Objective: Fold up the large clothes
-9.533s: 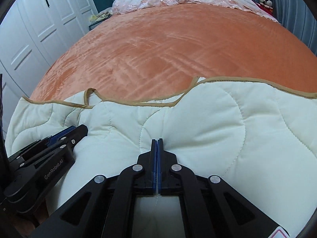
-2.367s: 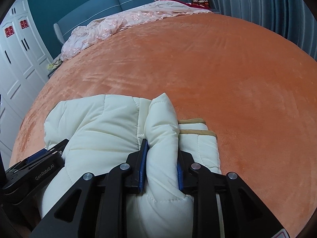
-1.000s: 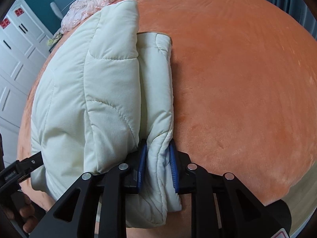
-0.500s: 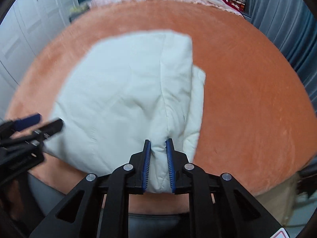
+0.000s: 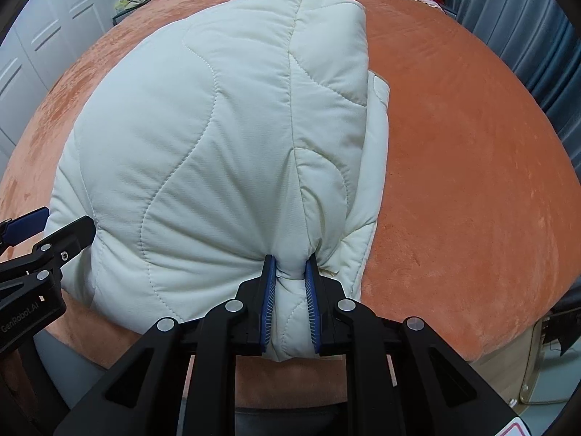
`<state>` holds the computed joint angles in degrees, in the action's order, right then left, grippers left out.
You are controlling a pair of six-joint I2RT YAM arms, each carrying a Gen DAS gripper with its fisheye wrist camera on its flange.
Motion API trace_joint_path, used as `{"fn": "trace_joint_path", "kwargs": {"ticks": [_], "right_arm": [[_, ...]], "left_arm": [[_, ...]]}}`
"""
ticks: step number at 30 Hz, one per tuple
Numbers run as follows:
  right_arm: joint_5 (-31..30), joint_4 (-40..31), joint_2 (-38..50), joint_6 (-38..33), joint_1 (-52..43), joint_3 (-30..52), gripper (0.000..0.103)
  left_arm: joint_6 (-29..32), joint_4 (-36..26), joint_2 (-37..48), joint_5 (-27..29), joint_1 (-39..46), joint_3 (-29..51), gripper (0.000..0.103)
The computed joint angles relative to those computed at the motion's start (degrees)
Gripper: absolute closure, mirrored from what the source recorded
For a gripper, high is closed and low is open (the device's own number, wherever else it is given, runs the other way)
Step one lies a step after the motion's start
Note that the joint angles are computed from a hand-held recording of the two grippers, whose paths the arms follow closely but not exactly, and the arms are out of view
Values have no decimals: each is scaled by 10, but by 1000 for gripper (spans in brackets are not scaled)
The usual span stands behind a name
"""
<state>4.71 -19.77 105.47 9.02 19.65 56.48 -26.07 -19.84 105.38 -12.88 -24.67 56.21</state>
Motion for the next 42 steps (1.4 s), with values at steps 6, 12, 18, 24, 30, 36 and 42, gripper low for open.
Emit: {"fn": "trace_joint_path", "kwargs": {"ticks": [6, 12, 18, 24, 30, 36, 42], "right_arm": [[-39, 1, -27, 16, -14, -17, 87], [-129, 14, -132, 48, -106, -39, 37], [-272, -1, 17, 110, -179, 59, 32], [-339, 102, 88, 192, -183, 38, 16], [-359, 126, 88, 207, -177, 27, 60], [-229, 46, -54, 118, -116, 39, 79], [-185, 33, -138, 119, -45, 87, 79]], "left_arm": [[0, -3, -4, -3, -2, 1, 32], [-36, 35, -110, 150, 118, -51, 7], [-44, 53, 11, 292, 222, 24, 6], [-114, 157, 124, 451, 247, 36, 5], [-115, 163, 102, 393, 207, 40, 18], [5, 106, -35, 329, 189, 22, 49], [82, 83, -178, 332, 246, 3, 49]]}}
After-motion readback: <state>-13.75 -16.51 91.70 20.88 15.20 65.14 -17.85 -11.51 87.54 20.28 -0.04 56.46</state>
